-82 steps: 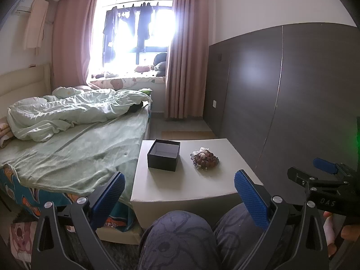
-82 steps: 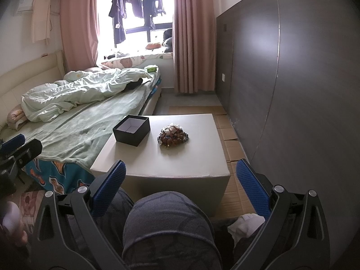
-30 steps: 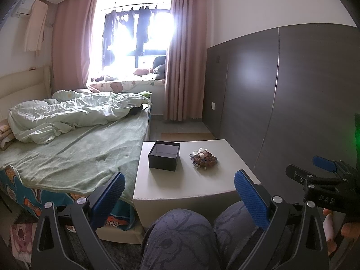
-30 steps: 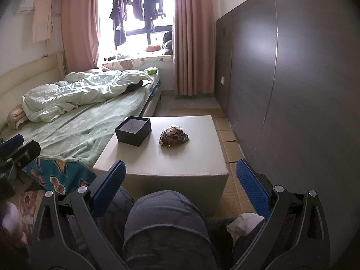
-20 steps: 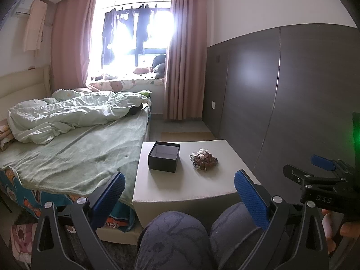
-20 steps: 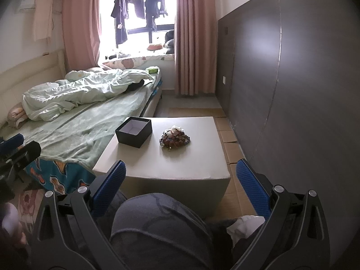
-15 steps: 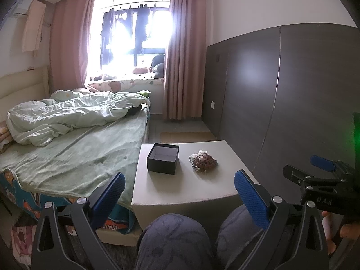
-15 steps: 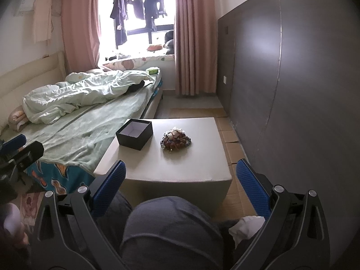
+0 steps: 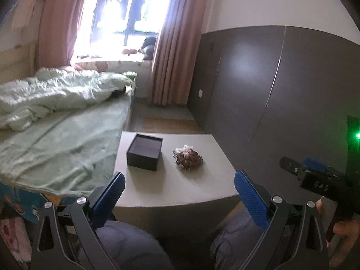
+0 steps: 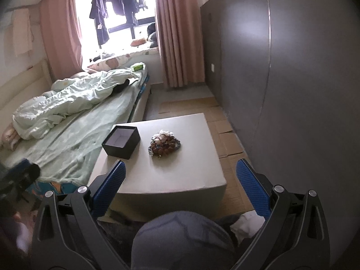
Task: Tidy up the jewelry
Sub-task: 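Move the left tool toward the jewelry pile beside the black box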
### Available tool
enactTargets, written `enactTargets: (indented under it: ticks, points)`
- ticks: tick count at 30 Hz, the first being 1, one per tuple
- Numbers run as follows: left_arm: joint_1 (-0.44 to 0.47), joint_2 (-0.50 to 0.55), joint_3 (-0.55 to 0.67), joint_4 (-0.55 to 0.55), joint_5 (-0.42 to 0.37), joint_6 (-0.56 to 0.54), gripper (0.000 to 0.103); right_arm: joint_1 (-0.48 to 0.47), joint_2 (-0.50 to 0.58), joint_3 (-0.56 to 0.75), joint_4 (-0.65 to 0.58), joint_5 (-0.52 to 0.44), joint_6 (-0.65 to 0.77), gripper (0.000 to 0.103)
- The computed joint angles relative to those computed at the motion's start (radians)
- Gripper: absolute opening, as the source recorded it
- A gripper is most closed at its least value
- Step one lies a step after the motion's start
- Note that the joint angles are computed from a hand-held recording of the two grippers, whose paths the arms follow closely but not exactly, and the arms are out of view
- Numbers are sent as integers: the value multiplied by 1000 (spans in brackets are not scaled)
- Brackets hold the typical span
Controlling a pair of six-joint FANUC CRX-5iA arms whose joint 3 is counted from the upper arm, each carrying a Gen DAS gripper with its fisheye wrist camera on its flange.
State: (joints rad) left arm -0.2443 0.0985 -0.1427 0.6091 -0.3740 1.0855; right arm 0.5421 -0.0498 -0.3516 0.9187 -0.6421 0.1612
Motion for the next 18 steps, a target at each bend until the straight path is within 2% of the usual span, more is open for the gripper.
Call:
enactTargets:
  ticks: [5, 7, 9, 11, 12, 14, 18]
  points:
    - [11, 79, 82, -2, -35, 11, 94, -35, 69, 88, -105, 16, 91, 98]
    - [14, 122, 139, -36, -66, 39, 94, -62, 98, 125, -183, 54, 141, 98]
    - [10, 160, 173, -28, -63, 28, 94, -81, 133, 168, -240, 59, 185, 98]
    - [12, 214, 234, -36, -90, 44, 90, -103, 176, 222, -311, 53, 231, 98]
    - [13, 239, 265, -41, -112, 51, 87, -118, 200, 261, -386, 56, 290, 98]
    - [12, 288, 328, -61, -146, 60, 78, -135, 228, 304, -457, 58, 340, 98]
    - [12, 404, 475, -63, -229, 58, 70, -180, 291, 397, -611, 45, 426, 98]
